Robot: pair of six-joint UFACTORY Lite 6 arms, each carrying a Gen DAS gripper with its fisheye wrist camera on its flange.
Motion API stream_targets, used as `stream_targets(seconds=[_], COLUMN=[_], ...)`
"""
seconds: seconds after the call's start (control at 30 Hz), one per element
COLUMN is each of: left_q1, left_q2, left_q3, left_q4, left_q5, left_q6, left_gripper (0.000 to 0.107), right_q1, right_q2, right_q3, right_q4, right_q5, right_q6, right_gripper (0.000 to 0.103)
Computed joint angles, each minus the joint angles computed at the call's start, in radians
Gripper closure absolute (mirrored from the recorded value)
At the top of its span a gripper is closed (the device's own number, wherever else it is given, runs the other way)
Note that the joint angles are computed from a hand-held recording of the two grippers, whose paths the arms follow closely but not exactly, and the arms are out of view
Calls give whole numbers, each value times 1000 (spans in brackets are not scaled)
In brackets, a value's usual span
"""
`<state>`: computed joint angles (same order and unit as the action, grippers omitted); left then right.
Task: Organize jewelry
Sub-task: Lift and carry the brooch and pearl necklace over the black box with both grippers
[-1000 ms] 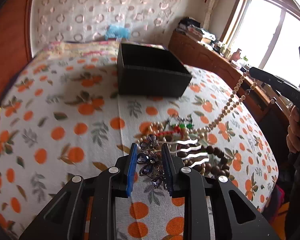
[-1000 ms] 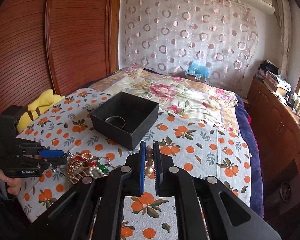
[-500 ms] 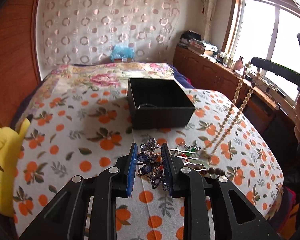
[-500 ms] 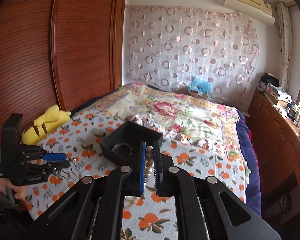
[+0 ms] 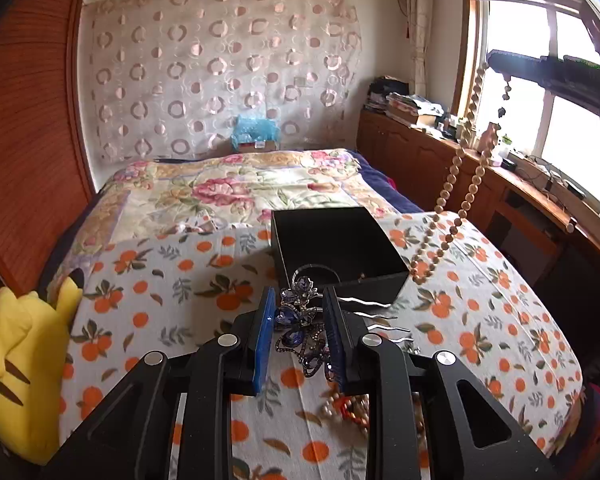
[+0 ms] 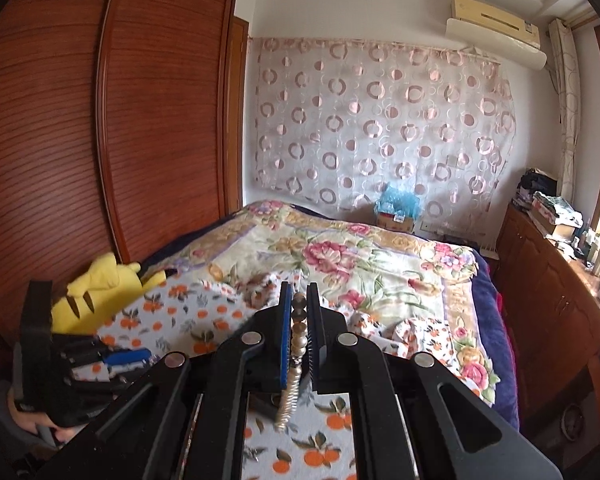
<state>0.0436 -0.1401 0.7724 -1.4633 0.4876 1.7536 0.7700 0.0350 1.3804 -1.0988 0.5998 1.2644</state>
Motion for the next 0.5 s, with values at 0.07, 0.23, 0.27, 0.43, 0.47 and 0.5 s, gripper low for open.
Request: stream_targets(seconds=[0.07, 0.23, 0.27, 0.43, 0.47, 0.5], left_q1=[-7, -25, -29, -39, -39, -41], left_q2=[27, 86, 96, 141, 151, 160], left_q3=[26, 83, 93, 138, 147, 155], left_q4=[-15, -30, -31, -39, -40, -41], left_q5=[-6, -35, -41, -64, -67, -70], left_q6=[6, 4, 2, 3, 3, 1], left_gripper=[84, 84, 84, 84, 84, 84], right_q1=[-18, -50, -53, -81, -90, -97], right_q2=[40, 177, 197, 281, 299, 310], right_q3=[65, 248, 276, 373, 389, 391], right_q4=[33, 136, 147, 194, 205, 211], right_q5=[-12, -14, -9, -11, -16, -22], right_q6=[-38, -155, -170, -237, -248, -252], right_gripper=[95, 95, 95, 95, 95, 95])
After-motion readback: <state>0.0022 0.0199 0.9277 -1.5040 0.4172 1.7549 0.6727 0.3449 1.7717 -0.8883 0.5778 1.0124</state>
